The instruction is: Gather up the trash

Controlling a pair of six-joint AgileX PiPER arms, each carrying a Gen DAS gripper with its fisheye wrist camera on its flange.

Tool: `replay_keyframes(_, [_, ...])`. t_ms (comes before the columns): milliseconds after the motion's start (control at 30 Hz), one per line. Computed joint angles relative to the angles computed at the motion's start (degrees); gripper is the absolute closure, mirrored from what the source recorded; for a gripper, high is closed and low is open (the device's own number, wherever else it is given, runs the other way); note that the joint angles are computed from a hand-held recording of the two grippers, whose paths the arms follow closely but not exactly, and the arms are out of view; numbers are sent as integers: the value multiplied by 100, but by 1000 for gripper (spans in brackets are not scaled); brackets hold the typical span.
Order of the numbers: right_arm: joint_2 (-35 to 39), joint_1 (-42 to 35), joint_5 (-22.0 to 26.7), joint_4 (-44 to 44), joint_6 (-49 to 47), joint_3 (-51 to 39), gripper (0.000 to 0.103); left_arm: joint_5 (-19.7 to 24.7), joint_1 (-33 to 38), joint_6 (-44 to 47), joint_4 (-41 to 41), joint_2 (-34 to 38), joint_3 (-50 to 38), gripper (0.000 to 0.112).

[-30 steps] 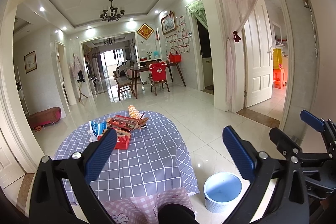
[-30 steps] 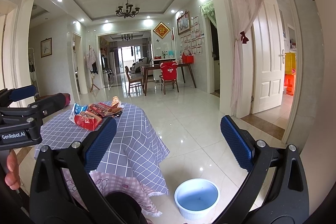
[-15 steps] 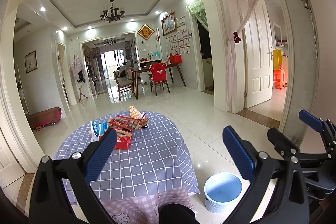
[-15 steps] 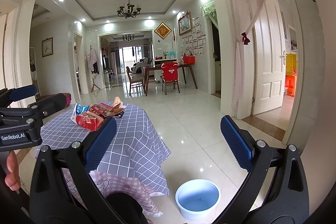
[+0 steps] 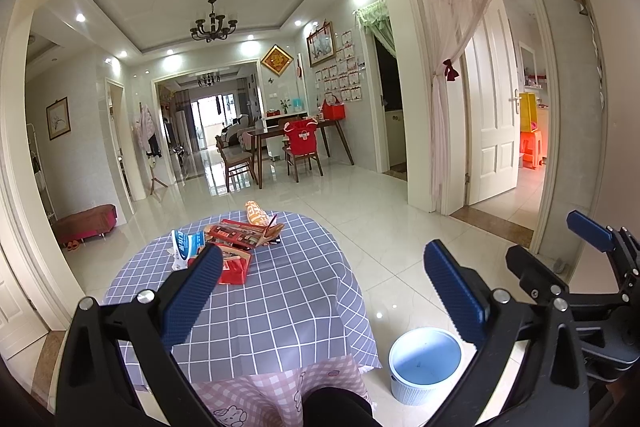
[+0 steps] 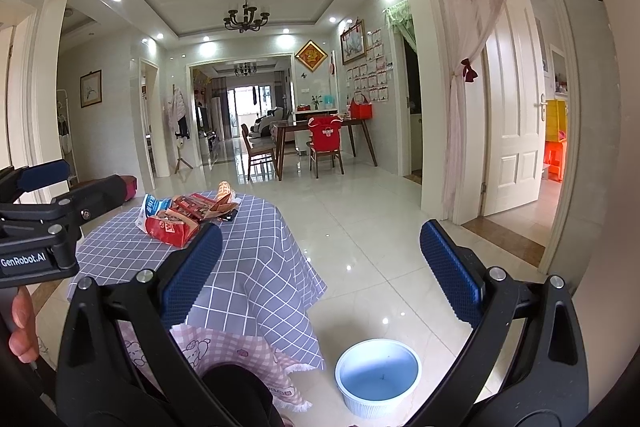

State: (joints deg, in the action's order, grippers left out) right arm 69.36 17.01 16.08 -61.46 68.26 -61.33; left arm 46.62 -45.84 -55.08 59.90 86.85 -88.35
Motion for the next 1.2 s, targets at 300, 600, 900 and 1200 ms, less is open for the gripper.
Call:
replay_keyframes(300, [-7, 21, 2, 6, 17, 24, 6, -34, 50, 57, -55, -66, 54, 13])
replay_keyframes(600, [194, -152, -52, 1034, -932, -215, 6, -166, 267, 307, -305, 49, -6, 13])
replay_keyframes(900, [1096, -188, 257, 2048, -1952, -1054, 6, -548, 943, 1170, -1369, 716, -634, 13])
replay_keyframes(1200, [3138, -305, 769, 5445, -5033, -3370, 6, -418, 2365, 2482, -2901, 1633, -1481, 13])
